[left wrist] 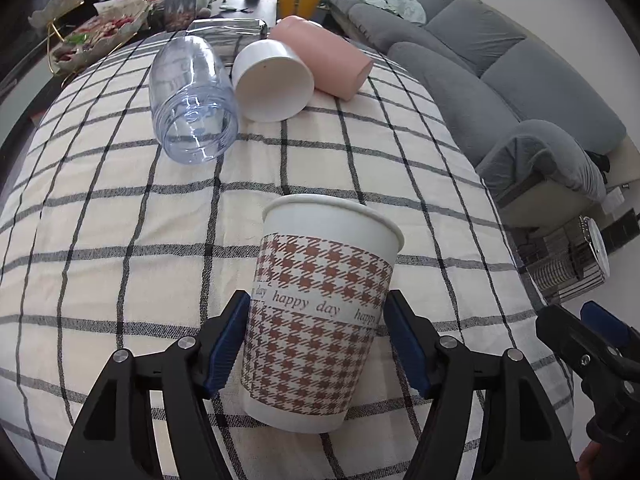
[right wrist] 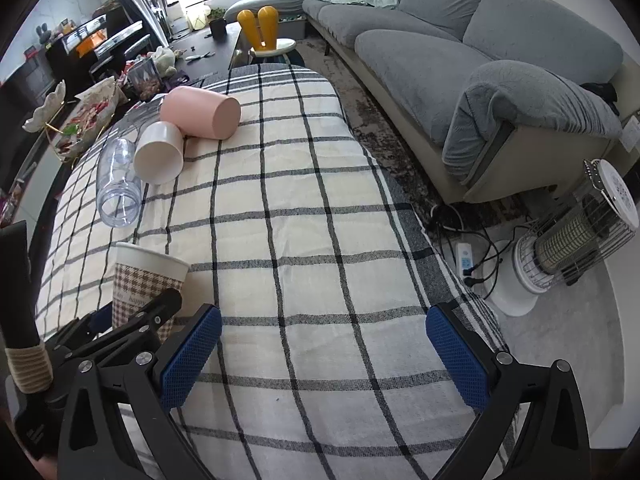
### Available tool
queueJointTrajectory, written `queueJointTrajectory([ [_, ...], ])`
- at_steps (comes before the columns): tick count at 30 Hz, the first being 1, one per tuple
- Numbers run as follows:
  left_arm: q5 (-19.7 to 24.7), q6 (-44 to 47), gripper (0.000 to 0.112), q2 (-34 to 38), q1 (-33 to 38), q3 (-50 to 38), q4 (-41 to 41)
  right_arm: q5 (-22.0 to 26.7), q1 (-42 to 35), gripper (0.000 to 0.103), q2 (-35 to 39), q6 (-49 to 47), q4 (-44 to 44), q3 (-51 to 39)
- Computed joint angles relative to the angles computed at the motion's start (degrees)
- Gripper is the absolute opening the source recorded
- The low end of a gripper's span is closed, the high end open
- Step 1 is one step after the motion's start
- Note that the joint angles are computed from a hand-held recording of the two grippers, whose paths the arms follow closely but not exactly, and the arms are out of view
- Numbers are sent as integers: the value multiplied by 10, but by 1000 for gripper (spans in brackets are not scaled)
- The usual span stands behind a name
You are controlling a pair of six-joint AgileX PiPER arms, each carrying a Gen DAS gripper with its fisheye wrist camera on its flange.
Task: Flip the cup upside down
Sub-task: 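Lift the paper cup with the right gripper and carry it toward the table edge, then rotate the right gripper to turn the paper cup rim-down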
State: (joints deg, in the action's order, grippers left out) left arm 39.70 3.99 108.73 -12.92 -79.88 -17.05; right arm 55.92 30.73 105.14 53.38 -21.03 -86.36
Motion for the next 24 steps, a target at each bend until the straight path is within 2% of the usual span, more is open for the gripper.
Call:
queueJointTrajectory([
  [3,-2,-2,79,-10,4,6,2,2,1,103,3,-1,2,-6],
  [13,22,35,84,-59,26,31,-22,25,28,103,-11,29,-15,-21],
  [18,26,51,84,-103,51,59,-17,42,63,103,-17,76,-54,-35],
  [24,-9,97,87,-179,108,122,-10,63,125,102,17,168,-127,-80],
])
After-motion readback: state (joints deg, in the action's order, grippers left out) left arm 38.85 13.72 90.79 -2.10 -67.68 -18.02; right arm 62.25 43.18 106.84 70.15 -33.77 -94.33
